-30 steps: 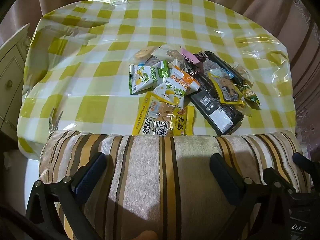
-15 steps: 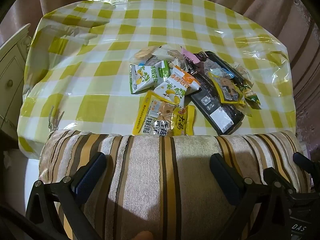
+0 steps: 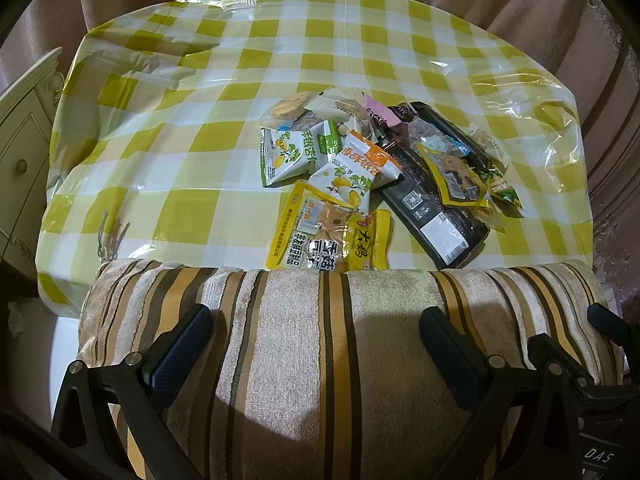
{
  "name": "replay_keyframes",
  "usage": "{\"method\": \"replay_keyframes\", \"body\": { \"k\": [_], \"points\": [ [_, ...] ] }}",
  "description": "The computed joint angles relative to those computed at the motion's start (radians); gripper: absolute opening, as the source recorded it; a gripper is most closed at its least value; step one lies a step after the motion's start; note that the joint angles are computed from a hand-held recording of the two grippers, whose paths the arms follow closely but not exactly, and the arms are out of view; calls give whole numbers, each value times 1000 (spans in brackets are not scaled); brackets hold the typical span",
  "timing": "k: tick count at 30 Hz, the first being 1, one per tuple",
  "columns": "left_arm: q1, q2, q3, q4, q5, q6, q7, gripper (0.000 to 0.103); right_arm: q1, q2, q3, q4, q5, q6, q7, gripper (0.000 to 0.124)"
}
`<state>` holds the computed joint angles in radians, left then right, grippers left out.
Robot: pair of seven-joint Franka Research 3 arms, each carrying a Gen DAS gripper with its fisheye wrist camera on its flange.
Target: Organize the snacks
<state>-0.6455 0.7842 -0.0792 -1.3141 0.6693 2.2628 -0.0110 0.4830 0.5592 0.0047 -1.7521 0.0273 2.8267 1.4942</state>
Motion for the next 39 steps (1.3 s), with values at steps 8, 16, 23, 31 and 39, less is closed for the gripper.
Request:
{"method": "replay_keyframes", "body": {
  "k": [8, 16, 23, 31, 39],
  "points": [
    [-1, 0, 1, 1, -1, -2, 1, 103, -2, 0, -1, -4, 1, 9, -3, 103],
    [-1, -2, 0, -2, 1, -2, -2, 103, 7, -1, -8, -5, -3, 16, 3, 103],
    [-1, -2, 0, -2, 2, -2, -2, 103, 6, -4, -6, -11, -3, 19, 2, 103],
    [-2, -2, 1, -3, 3, -1, -4, 103, 7, -2, -8, -9, -5, 20, 4, 103],
    [-2, -3, 1, -4, 4, -1, -5, 103, 8, -1, -9, -8, -6, 21, 5, 103]
  ]
}}
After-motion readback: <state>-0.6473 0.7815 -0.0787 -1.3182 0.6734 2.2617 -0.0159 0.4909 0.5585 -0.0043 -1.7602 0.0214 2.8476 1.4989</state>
